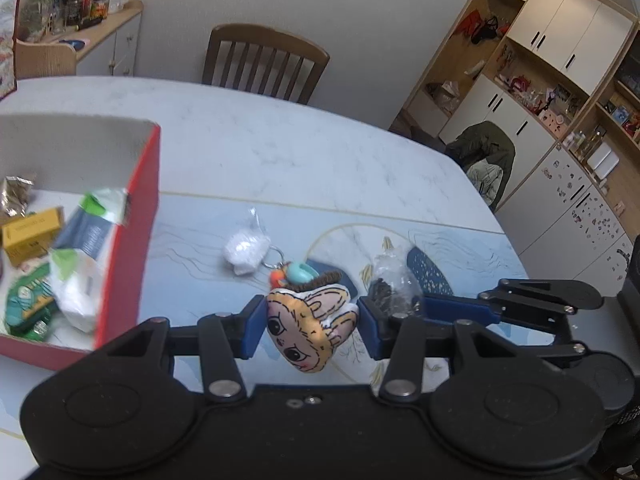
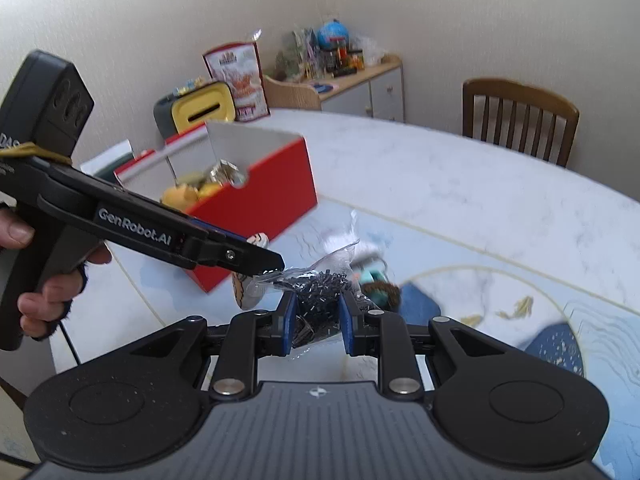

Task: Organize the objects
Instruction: 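Carry the doll keychain and black bag with both tools over the white box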

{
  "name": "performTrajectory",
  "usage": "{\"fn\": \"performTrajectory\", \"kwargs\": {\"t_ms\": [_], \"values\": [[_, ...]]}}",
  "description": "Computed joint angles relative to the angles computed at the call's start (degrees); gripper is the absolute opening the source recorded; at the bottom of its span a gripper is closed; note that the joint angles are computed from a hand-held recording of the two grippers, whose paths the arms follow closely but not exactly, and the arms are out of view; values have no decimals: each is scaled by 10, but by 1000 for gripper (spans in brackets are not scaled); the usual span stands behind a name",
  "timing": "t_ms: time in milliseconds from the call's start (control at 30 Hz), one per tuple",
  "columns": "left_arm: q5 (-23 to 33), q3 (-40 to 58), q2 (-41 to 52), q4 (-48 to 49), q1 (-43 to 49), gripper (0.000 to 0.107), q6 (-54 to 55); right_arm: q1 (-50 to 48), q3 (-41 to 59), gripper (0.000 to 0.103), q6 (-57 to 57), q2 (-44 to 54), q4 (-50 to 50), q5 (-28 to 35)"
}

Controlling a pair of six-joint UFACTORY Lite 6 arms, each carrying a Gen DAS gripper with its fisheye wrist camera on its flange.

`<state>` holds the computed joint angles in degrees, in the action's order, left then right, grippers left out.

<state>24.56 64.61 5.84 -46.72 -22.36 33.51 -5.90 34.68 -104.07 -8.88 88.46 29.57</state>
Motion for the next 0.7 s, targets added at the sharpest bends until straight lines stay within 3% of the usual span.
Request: {"fn": "performTrajectory", "kwargs": {"t_ms": [333,700], "values": [[84,26,-30,-16,105,47,70,108,43,22,169,-48,-71,-75],[194,113,5,-45,242,47,161,264,150,22,342,16,-148,-198]]}}
